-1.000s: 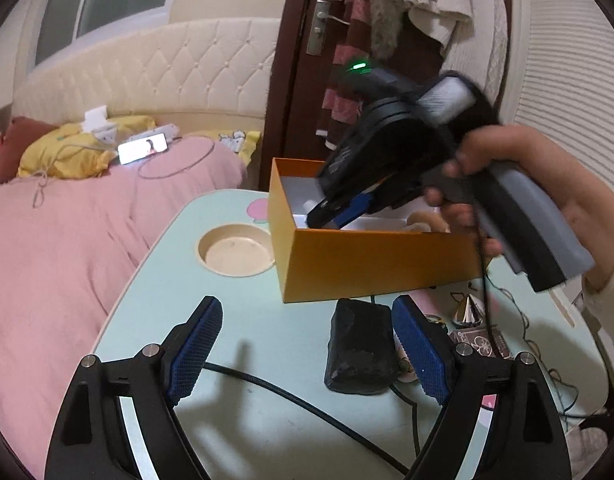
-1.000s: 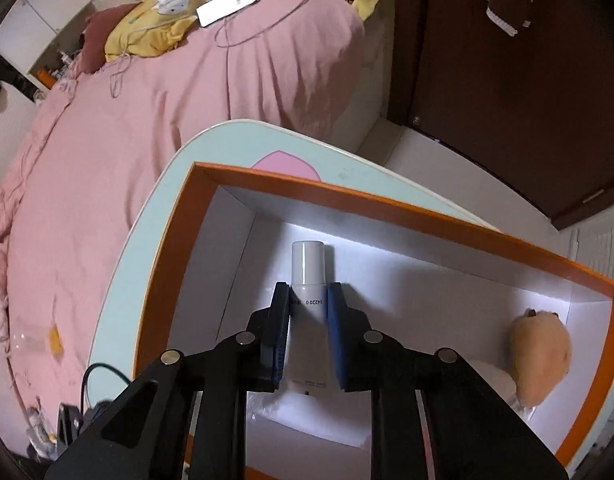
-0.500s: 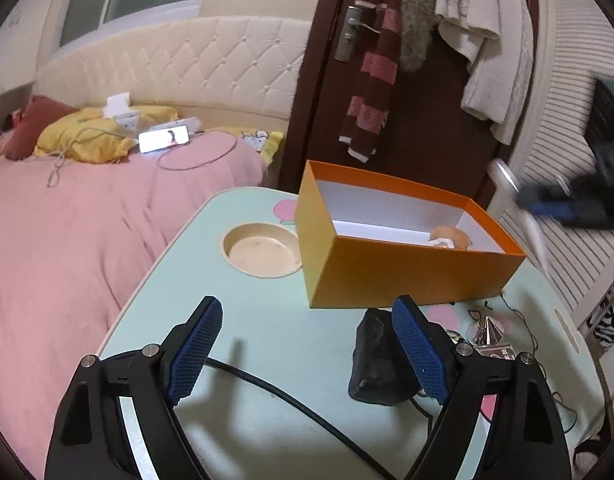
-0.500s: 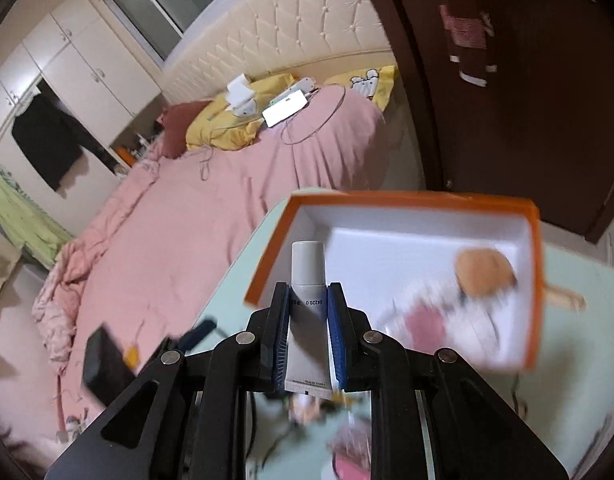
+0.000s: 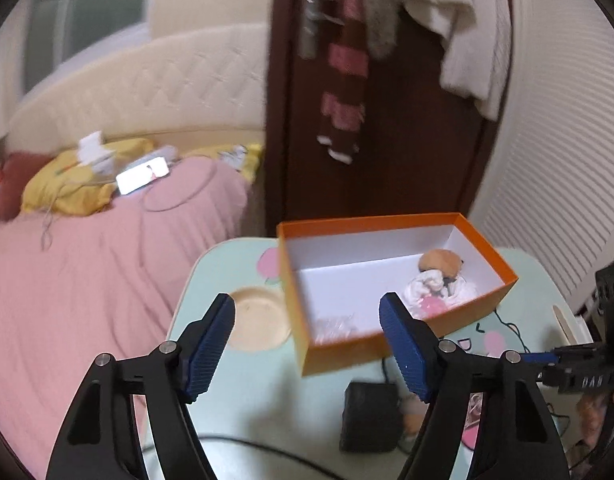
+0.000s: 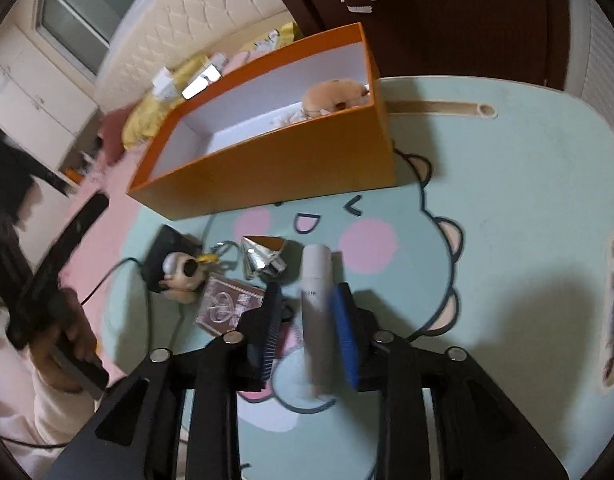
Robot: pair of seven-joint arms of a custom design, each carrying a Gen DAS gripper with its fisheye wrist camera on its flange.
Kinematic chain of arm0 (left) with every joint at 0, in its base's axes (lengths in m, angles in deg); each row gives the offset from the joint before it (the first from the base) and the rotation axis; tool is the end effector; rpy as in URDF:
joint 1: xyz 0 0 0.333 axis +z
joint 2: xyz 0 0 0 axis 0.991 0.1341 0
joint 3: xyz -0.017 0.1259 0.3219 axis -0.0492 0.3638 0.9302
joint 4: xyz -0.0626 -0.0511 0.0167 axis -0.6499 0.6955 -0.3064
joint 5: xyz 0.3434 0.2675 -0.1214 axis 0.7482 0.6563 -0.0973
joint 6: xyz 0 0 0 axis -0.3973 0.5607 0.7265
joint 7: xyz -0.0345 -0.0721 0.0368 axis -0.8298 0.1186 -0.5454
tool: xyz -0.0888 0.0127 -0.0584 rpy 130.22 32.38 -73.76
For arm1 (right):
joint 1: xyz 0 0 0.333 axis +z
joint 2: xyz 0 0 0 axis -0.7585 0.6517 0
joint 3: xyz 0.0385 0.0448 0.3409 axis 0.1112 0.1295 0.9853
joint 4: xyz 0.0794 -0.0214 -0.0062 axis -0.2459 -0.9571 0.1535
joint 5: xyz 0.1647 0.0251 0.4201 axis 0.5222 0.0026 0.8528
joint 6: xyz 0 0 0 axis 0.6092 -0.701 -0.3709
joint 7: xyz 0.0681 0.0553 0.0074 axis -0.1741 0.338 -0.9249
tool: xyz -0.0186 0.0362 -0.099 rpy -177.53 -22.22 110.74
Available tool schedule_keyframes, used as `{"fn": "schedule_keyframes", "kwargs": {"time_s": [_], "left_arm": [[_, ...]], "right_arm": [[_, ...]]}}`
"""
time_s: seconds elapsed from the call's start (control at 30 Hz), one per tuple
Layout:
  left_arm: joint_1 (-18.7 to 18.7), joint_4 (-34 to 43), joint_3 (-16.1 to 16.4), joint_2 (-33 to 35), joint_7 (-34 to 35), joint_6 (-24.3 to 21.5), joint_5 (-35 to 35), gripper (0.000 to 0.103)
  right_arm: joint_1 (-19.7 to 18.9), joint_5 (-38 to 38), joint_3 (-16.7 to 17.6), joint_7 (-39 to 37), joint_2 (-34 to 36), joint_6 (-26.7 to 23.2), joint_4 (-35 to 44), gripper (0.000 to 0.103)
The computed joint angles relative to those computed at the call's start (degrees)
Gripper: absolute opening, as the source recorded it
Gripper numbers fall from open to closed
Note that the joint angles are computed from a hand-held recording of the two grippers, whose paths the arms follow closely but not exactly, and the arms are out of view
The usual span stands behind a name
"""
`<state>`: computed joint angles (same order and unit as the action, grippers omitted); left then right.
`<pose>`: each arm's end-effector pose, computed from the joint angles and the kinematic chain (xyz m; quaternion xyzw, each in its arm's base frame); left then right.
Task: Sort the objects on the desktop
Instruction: 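Grasp the white tube bottle with the right gripper, lay it on the table, then grasp the clear plastic bag with the left gripper and drop it on the table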
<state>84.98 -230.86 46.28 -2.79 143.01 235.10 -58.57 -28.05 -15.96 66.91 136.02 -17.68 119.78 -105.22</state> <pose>0.4839 -0.0785 0.5079 -0.6481 0.6262 -0.3248 0.2870 0.5279 0.2222 0.4465 -0.7444 0.5767 0.0478 0.3331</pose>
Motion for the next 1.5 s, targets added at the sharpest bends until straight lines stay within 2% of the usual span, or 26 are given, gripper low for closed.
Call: {"fn": "schedule_keyframes", "kwargs": {"time_s": [0.07, 0.1, 0.17, 0.2, 0.27, 0.4, 0.47, 0.57, 0.63, 0.7, 0.73, 0.8, 0.87, 1.0, 1.2, 1.37, 1.5], "left_arm": [[-6.64, 7.15, 5.86, 4.3, 6.31, -10.94, -4.01, 0.065], [-8.23, 11.07, 7.27, 6.6, 9.35, -16.56, -6.38, 0.058], [-8.88, 19.67, 8.05, 11.72, 14.25, -28.12, -10.24, 0.047], [-8.18, 22.72, 7.34, 13.77, 14.9, -32.2, -9.87, 0.041], [-6.84, 28.92, 5.68, 18.1, 15.61, -40.29, -8.02, 0.041], [-6.04, 37.18, 3.46, 24.39, 15.64, -52.14, -5.16, 0.04], [-6.2, 41.53, 2.89, 28.04, 13.84, -58.55, -2.95, 0.036], [-7.17, 46.36, 2.53, 32.34, 11.46, -64.85, 2.37, 0.032], [-7.86, 48.35, 2.34, 33.99, 11.73, -67.36, 4.79, 0.032], [-8.55, 48.87, 2.16, 34.96, 12.02, -68.58, 6.54, 0.029], [-8.93, 48.88, 2.1, 35.33, 12.05, -69.03, 7.53, 0.019], [-9.4, 48.5, 1.91, 35.6, 13.38, -69.9, 8.48, 0.009], [-9.2, 48.01, 1.85, 35.06, 14.59, -69.93, 7.08, 0.006], [-7.99, 45.58, 2.18, 31.93, 15.49, -66.79, 3.16, 0.001], [-6.12, 40.39, 2.77, 22.72, 17.57, -59.6, -5.1, 0.001], [-6.25, 34.55, 3.71, 14.09, 22.39, -55.2, -14.53, 0.001], [-6.65, 32.51, 3.91, 12.99, 25.04, -53.84, -16.19, 0.004]], "right_arm": [[0.84, 4.24, 0.06, -3.1, -1.05, 4.56, -1.53, 0.042], [1.47, 6.76, -0.04, -5.05, -1.78, 7.14, -2.48, 0.047], [3.39, 15.03, -1.4, -11.85, -3.63, 10.14, -4.26, 0.048], [4.06, 18.94, -2.3, -15.14, -4.54, 10.04, -4.86, 0.049], [3.96, 21.73, -3.05, -17.63, -5.02, 8.42, -4.9, 0.049], [2.63, 23.93, -3.69, -17.73, -4.65, 4.0, -4.56, 0.049], [1.77, 25.27, -3.77, -17.8, -4.24, 1.16, -4.22, 0.049], [1.0, 27.01, -2.86, -18.2, -3.2, -0.49, -3.52, 0.049], [0.46, 27.59, -2.48, -18.7, -3.45, -1.14, -3.62, 0.049], [0.1, 28.03, -2.22, -19.13, -3.64, -1.4, -3.69, 0.049], [-0.04, 28.24, -2.14, -19.23, -3.68, -1.52, -3.7, 0.049], [-0.26, 28.78, -2.07, -19.33, -3.71, -1.82, -3.69, 0.049], [-0.58, 28.82, -2.09, -19.15, -3.64, -2.2, -3.62, 0.049], [-0.97, 28.59, -1.89, -18.21, -3.29, -2.0, -3.46, 0.049], [-1.09, 28.19, -1.68, -17.83, -2.99, -2.21, -3.22, 0.049], [-1.02, 27.7, -1.43, -17.57, -2.8, -2.21, -3.16, 0.049], [-0.85, 27.73, -1.29, -17.77, -3.04, -1.43, -3.4, 0.049]]}}
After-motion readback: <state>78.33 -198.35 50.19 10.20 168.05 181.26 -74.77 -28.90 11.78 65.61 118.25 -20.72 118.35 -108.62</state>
